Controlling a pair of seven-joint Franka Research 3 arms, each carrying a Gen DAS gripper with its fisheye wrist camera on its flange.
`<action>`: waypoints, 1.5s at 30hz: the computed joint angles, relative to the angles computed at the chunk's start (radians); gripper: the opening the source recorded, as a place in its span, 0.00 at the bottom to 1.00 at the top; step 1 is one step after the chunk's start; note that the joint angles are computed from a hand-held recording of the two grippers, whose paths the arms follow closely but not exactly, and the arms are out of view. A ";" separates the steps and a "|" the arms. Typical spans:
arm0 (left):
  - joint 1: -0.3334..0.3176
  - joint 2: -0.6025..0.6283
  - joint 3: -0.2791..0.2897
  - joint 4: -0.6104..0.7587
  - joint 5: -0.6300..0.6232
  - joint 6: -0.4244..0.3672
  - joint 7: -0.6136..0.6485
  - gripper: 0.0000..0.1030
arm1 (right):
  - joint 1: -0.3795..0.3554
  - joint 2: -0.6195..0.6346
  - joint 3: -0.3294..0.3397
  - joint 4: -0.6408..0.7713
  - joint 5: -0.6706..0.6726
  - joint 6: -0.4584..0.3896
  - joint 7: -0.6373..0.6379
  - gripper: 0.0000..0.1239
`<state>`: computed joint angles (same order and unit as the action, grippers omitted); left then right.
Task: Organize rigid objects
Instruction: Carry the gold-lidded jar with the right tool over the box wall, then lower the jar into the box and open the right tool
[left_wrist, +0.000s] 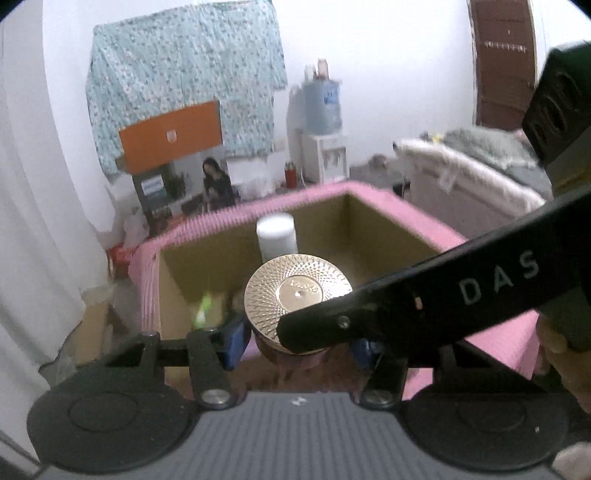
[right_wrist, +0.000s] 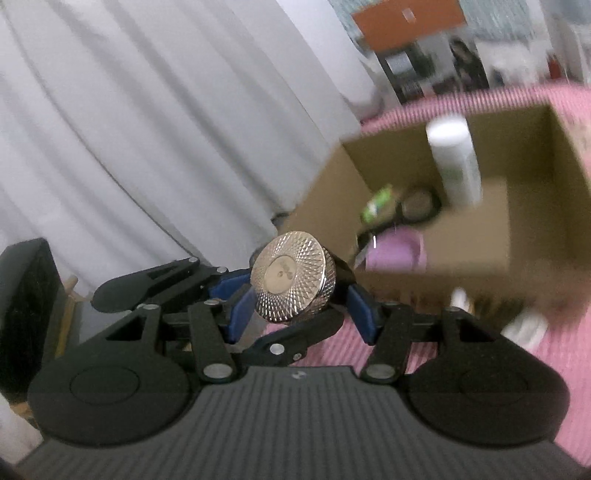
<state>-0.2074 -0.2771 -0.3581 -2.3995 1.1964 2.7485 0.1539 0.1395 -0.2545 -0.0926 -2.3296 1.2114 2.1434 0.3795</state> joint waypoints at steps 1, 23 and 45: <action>0.006 0.021 0.002 0.032 0.011 0.005 0.005 0.55 | -0.004 0.014 -0.005 0.034 -0.010 -0.009 0.006 0.46; -0.071 0.664 0.164 0.658 -0.681 0.009 0.725 0.55 | -0.170 0.705 0.115 0.893 -0.445 -0.129 0.452 0.46; -0.095 0.780 0.192 0.785 -0.823 -0.021 0.865 0.55 | -0.172 0.833 0.179 1.027 -0.559 -0.030 0.441 0.46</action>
